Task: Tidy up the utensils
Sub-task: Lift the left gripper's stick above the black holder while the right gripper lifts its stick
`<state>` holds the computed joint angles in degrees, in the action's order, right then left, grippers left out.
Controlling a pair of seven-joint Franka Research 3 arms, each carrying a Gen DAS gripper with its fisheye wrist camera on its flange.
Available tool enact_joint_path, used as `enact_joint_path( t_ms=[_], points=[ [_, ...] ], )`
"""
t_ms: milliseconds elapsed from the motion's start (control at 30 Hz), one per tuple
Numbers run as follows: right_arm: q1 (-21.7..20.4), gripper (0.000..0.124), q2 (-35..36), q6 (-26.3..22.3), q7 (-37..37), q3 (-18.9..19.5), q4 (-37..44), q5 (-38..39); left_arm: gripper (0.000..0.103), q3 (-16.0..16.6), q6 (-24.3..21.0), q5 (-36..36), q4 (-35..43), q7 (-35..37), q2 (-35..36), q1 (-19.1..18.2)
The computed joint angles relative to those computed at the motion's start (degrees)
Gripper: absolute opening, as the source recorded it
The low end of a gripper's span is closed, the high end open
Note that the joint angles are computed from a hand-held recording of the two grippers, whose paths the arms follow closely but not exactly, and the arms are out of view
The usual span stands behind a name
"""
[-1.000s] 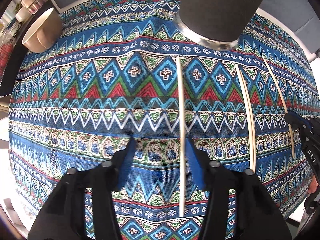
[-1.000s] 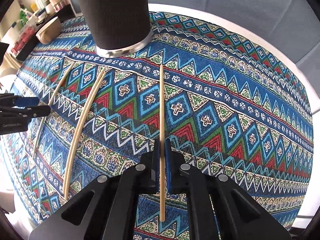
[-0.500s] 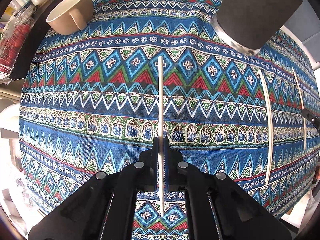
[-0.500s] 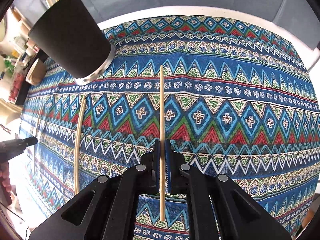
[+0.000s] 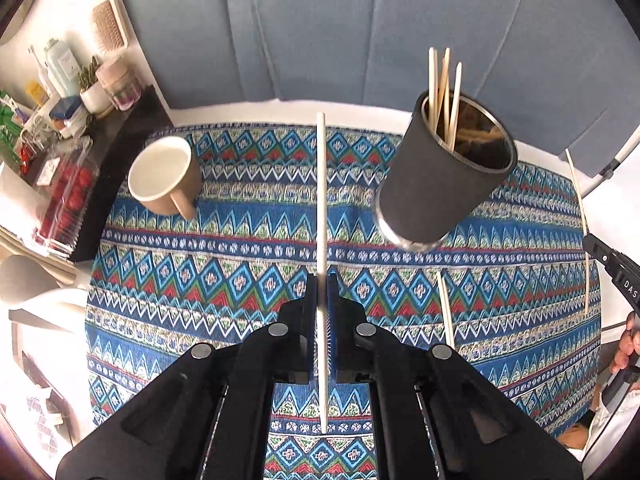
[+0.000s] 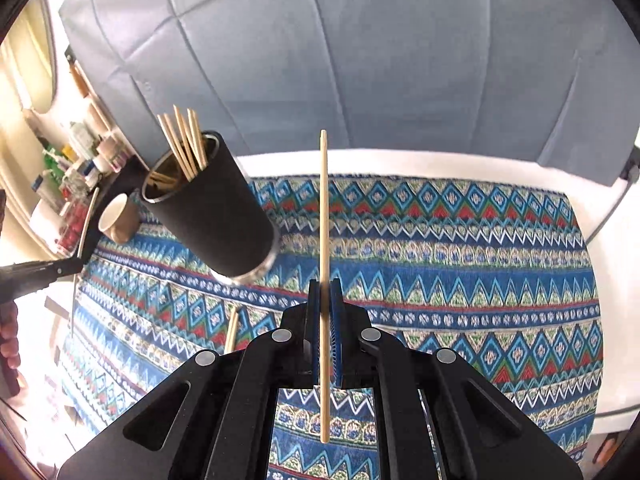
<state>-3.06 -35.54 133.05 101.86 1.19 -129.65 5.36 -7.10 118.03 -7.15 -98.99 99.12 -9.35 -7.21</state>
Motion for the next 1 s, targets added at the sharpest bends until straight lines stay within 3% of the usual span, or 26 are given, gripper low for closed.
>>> enact_joint_path(
  t_ms=[333,667,867,1000],
  points=[
    [0.8,0.005,6.6,3.4,-1.3,1.5,11.3,-3.2,0.005,-3.9,-0.3,2.5,17.9,-6.1,8.2,-2.8],
    [3.2,0.005,14.7,7.3,-1.7,0.8,20.5,-2.5,0.005,-6.3,-0.9,7.9,29.8,-9.2,16.8,-6.2],
    [6.4,0.005,20.2,10.0,-4.8,-1.8,25.6,4.4,0.005,-7.0,-1.8,6.1,36.6,-8.4,21.7,-6.8],
    [9.1,0.005,22.3,17.0,-10.8,-3.5,25.1,12.6,0.005,-7.3,1.2,4.3,36.1,-7.3,22.9,-6.6]
  ],
)
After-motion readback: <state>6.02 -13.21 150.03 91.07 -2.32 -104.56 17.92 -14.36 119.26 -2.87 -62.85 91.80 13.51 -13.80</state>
